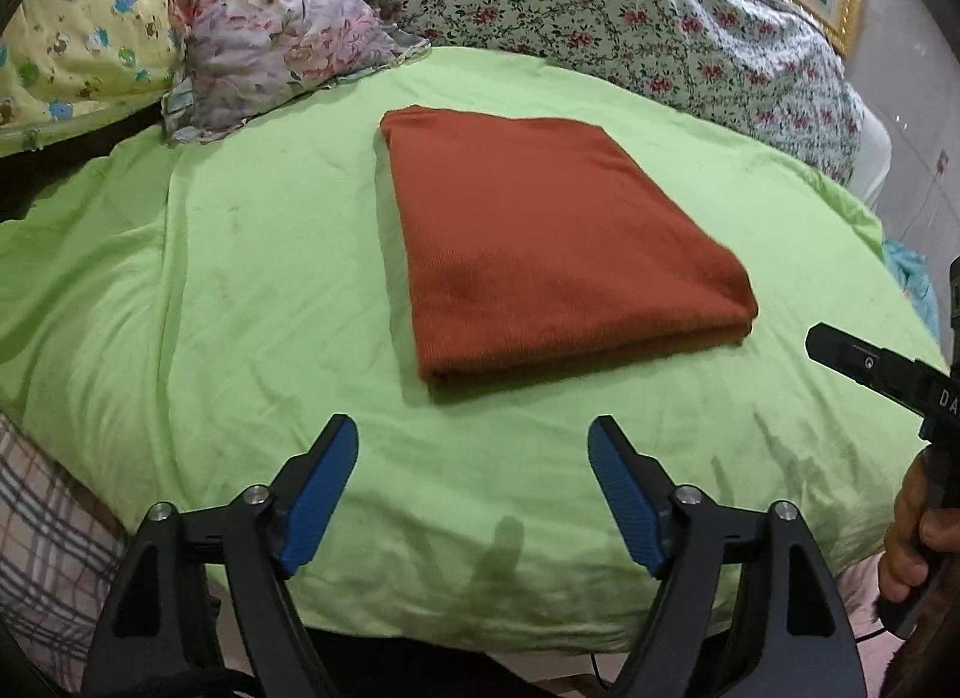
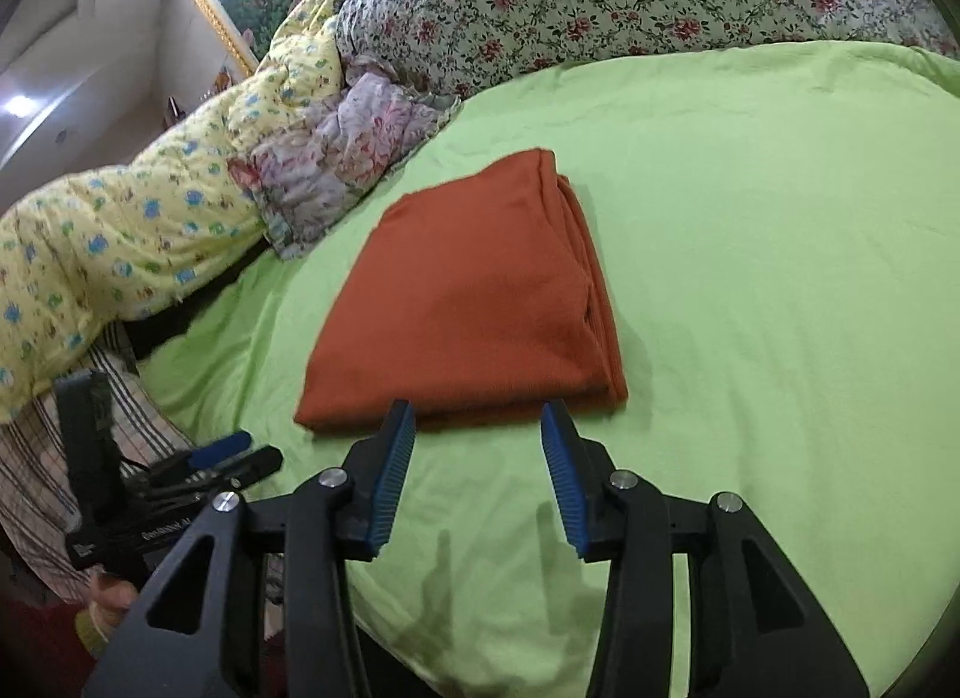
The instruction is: Fold small clothes
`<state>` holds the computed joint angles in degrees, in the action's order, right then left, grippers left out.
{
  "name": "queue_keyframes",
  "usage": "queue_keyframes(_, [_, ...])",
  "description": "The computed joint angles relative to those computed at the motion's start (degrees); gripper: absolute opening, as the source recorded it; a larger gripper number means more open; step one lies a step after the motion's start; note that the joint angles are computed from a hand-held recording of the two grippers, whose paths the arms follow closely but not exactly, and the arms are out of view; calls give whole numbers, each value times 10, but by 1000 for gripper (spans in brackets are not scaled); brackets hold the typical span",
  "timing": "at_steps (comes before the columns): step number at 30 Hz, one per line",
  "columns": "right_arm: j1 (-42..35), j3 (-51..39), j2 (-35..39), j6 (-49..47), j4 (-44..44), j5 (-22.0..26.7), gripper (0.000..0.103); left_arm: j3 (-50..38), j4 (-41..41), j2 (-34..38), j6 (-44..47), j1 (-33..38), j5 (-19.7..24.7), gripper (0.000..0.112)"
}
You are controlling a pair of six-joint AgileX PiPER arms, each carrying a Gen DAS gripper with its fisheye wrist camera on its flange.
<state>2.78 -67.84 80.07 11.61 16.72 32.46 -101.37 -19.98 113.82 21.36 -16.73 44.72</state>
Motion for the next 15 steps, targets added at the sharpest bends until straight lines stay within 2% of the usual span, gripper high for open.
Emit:
queue_keyframes(6, [62, 28, -12, 108, -132, -1, 55, 74, 10, -32, 26, -2, -48, 81])
queue_keyframes(10, [94, 58, -25, 171, -211, -20, 74, 93, 7, -39, 43, 4, -70, 82])
queue_keyframes(15, [105, 67, -22, 185, -232, -30, 79, 70, 5, -25, 35, 12, -58, 82])
